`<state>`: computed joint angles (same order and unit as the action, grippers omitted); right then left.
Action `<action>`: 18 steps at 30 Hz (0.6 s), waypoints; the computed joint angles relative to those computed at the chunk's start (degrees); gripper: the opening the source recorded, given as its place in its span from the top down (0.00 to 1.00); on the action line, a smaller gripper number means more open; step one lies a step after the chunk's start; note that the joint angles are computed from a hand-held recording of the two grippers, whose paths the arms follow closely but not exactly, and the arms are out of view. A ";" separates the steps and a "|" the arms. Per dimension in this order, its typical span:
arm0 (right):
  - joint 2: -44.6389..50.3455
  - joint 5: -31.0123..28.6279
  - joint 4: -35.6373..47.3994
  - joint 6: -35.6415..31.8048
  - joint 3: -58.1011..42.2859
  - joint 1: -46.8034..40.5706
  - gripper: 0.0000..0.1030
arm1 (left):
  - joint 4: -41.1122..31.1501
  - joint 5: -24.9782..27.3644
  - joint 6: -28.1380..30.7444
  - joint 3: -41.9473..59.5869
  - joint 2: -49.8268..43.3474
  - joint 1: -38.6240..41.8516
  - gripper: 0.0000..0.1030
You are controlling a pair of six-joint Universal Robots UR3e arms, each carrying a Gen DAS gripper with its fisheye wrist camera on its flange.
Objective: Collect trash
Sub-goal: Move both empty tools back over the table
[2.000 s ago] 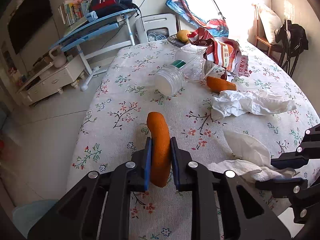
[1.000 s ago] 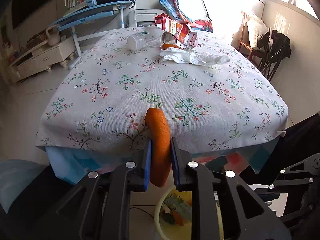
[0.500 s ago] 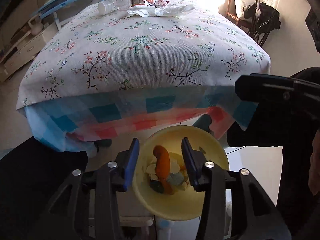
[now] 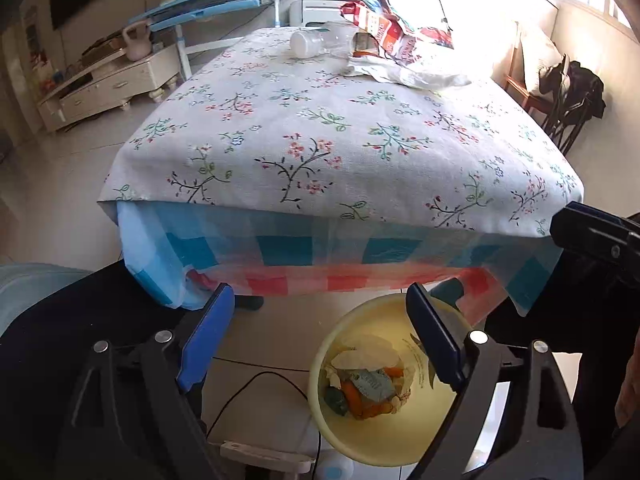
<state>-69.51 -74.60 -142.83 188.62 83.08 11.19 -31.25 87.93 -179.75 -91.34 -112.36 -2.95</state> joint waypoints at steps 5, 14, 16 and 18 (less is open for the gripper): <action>0.23 -1.80 -0.39 -0.51 -0.34 1.56 0.29 | 1.13 0.15 -1.66 -1.24 0.57 1.20 0.16; 0.29 -3.28 -0.97 -0.18 -0.37 3.16 0.28 | 2.45 0.20 -2.19 -3.47 1.92 1.81 0.14; 0.40 -3.47 -1.04 -0.19 -0.50 3.45 0.28 | 2.66 -0.03 -2.33 -3.87 2.21 2.04 0.14; 0.61 -3.57 -1.09 -0.30 -0.78 3.70 0.28 | 2.91 -0.15 -2.50 -4.22 2.41 2.22 0.13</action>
